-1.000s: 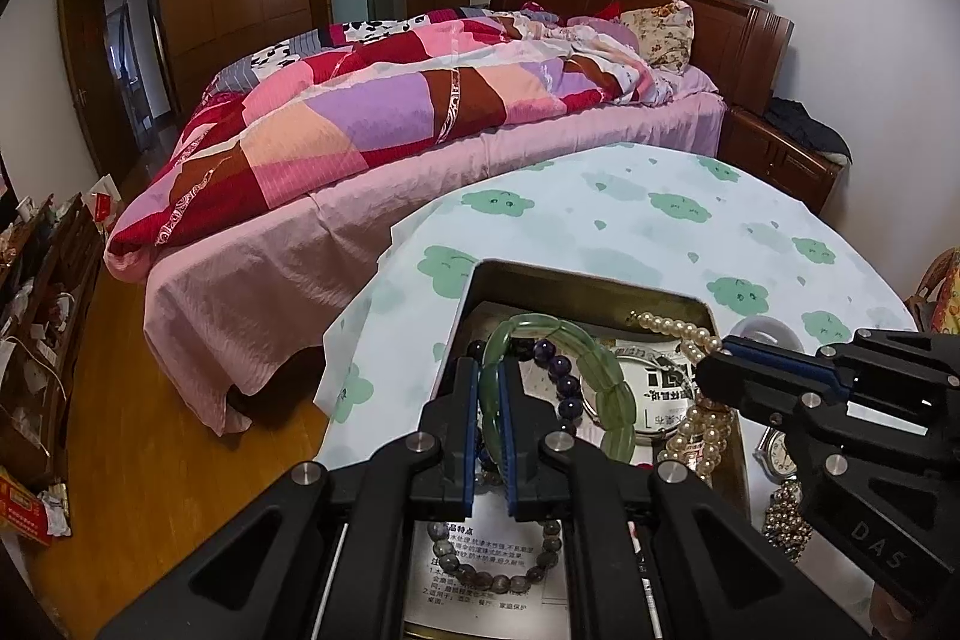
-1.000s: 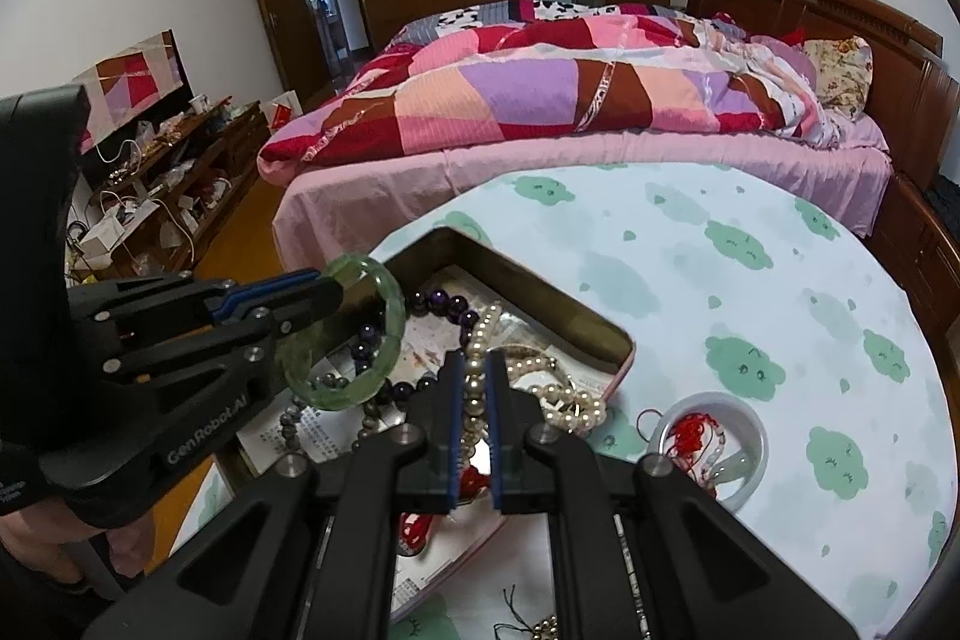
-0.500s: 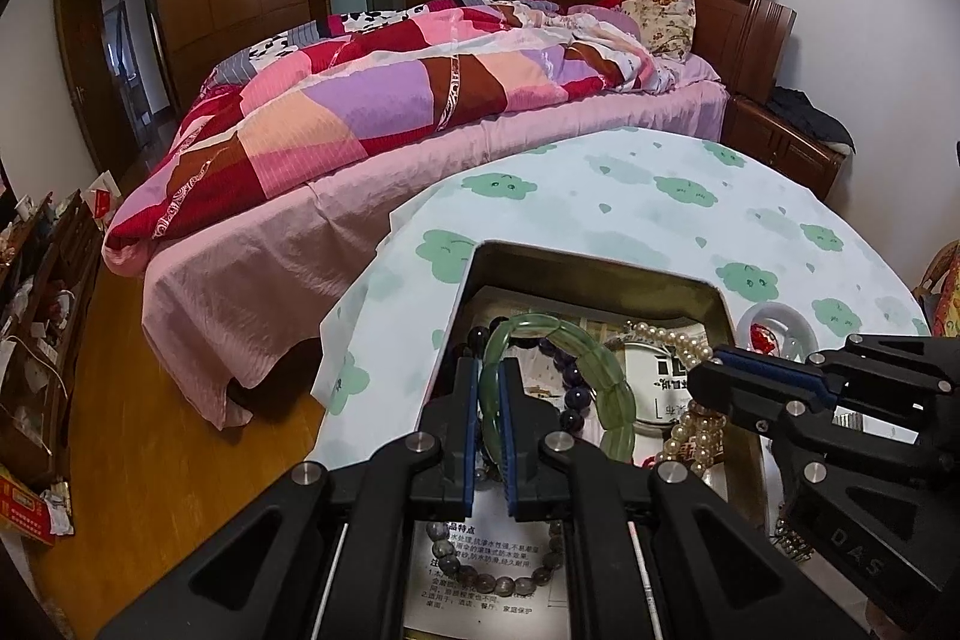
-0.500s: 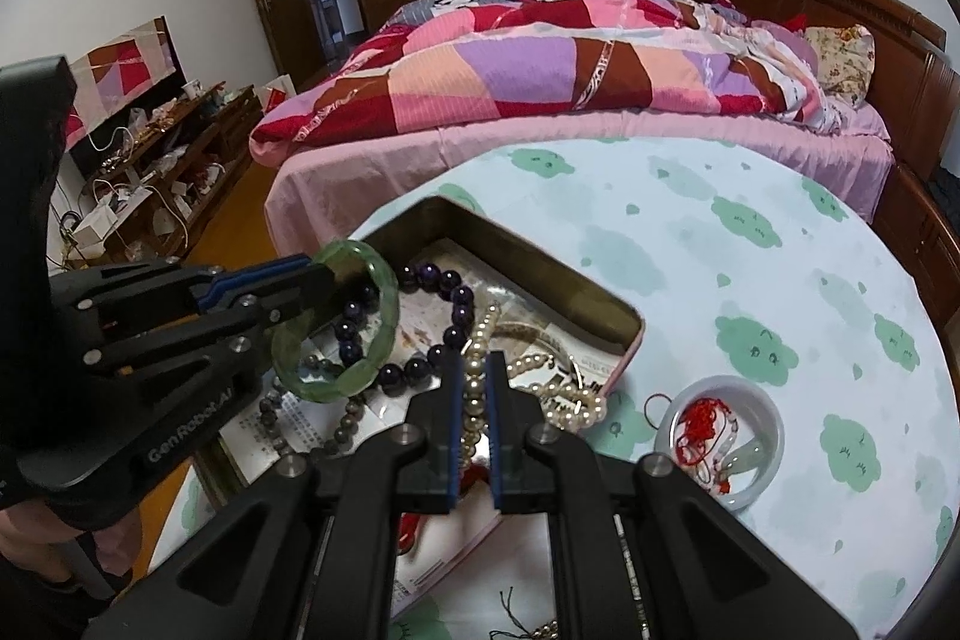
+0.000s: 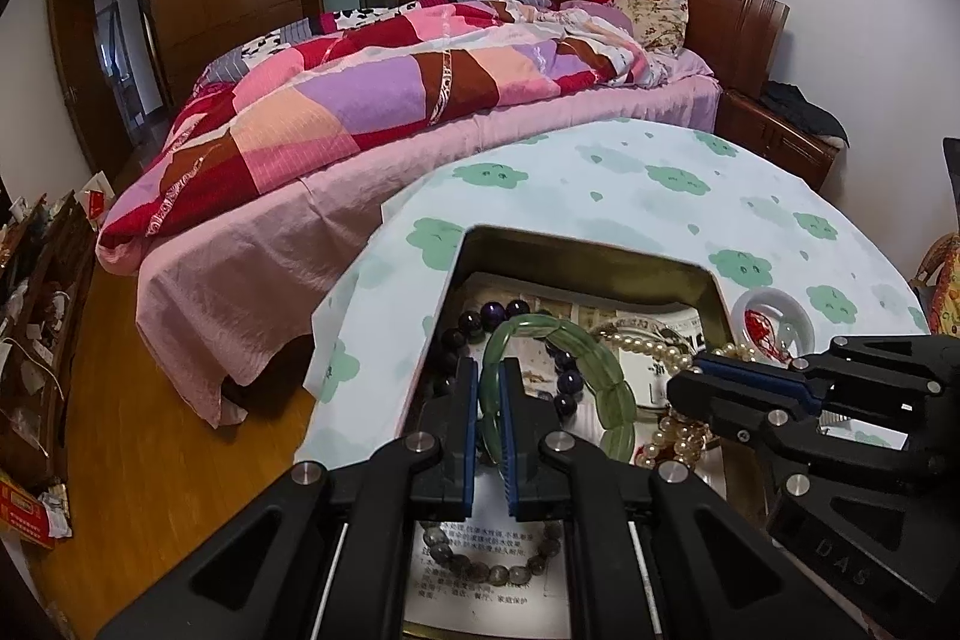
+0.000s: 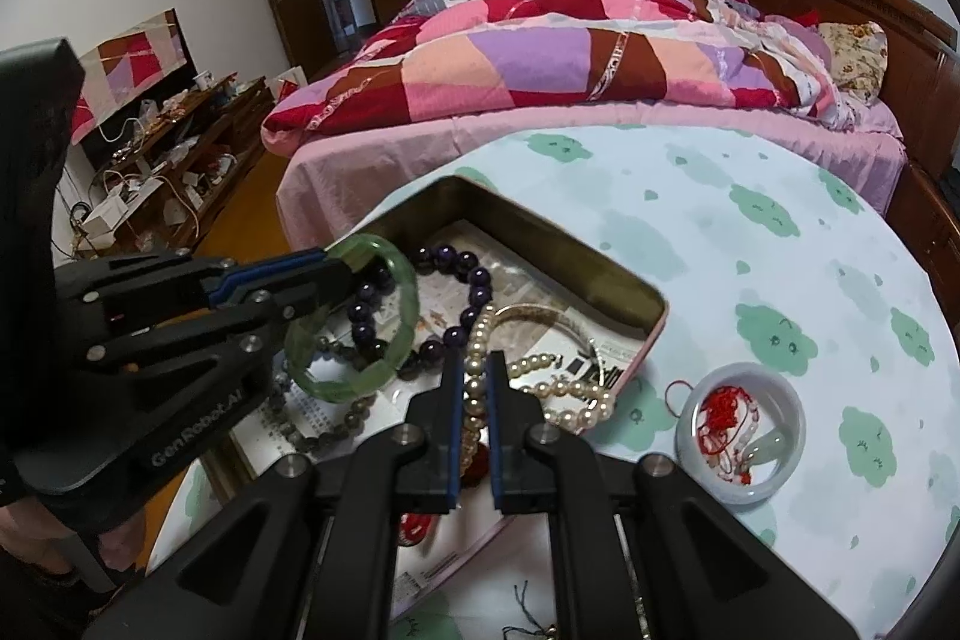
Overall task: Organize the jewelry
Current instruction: 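Carry the jade bangle into the tin with the left gripper while the right gripper carries the pearls in, then grasp the gold bead chain with the right gripper while the left gripper releases the jade bangle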
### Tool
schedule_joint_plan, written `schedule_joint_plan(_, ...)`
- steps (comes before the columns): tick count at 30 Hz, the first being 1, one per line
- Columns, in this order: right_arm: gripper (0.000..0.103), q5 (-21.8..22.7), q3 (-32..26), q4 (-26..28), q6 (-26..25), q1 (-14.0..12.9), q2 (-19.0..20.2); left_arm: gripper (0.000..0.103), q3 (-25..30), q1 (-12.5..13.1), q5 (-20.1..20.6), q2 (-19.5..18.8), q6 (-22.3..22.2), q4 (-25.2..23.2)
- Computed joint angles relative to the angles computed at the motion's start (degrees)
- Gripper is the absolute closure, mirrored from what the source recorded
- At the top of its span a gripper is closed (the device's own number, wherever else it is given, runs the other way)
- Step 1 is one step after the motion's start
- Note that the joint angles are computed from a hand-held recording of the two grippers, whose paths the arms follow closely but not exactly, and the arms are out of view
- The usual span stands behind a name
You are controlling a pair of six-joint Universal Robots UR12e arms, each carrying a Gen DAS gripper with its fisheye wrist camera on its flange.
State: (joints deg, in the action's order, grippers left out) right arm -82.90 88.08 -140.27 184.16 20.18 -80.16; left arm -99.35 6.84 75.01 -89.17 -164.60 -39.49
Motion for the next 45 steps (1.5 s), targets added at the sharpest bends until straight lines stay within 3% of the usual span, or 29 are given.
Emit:
schedule_joint_plan(2,0.092,1.45,0.29,-0.16,-0.17,-0.19,-0.13,0.092,-0.19,0.19,-0.82,0.25,-0.19,-0.17)
schedule_joint_plan(4,0.085,1.84,0.81,-0.86,0.04,-0.28,-0.44,0.072,-0.25,0.17,-0.83,0.51,-0.56,-0.57)
schedule_joint_plan(5,0.076,2.25,1.01,-0.91,0.23,-0.47,-0.64,0.046,-0.56,0.08,-0.14,0.73,-1.06,0.38)
schedule_joint_plan(6,0.067,2.67,1.26,-1.13,0.43,-0.63,-0.86,0.033,-1.12,-0.08,1.19,1.03,-1.98,2.36)
schedule_joint_plan(8,0.058,2.51,2.28,-2.37,1.03,-1.01,-1.72,0.024,-1.69,0.25,0.71,1.57,-2.88,3.76)
schedule_joint_plan(11,0.052,1.90,3.56,-3.40,1.95,-1.53,-2.98,0.024,-2.18,1.11,-1.45,2.44,-4.03,3.41)
schedule_joint_plan(14,0.052,1.55,5.45,-3.89,2.61,-2.58,-4.85,0.024,-3.05,0.95,0.45,3.18,-4.89,4.45)
schedule_joint_plan(21,0.050,-4.86,10.33,-2.93,4.81,-3.89,-9.15,0.024,-5.04,0.42,3.34,4.48,-8.17,5.32)
schedule_joint_plan(25,0.050,-5.05,12.47,-1.89,5.25,-3.71,-10.75,0.024,-5.82,-0.31,4.18,4.91,-8.44,5.62)
schedule_joint_plan(30,0.050,-3.38,12.77,0.17,3.12,-2.50,-10.54,0.024,-6.80,-0.93,4.11,5.65,-8.79,5.26)
schedule_joint_plan(36,0.050,-4.81,11.50,2.15,-0.61,-0.70,-8.67,0.024,-7.15,-1.42,3.90,6.03,-8.52,5.11)
schedule_joint_plan(37,0.051,-5.03,11.32,2.84,-0.62,-0.68,-8.39,0.024,-7.21,-1.42,3.65,6.09,-8.42,5.08)
schedule_joint_plan(38,0.060,-6.02,11.50,2.07,-0.52,-0.49,-8.28,0.024,-7.27,-1.44,3.40,6.15,-8.33,5.08)
schedule_joint_plan(39,0.081,-6.35,11.61,2.27,-0.39,-0.52,-8.35,0.024,-7.30,-1.47,3.28,6.20,-8.28,5.02)
schedule_joint_plan(45,0.088,-6.19,13.42,2.92,0.96,-1.37,-10.51,0.024,-7.27,-1.56,1.02,6.77,-7.08,4.55)
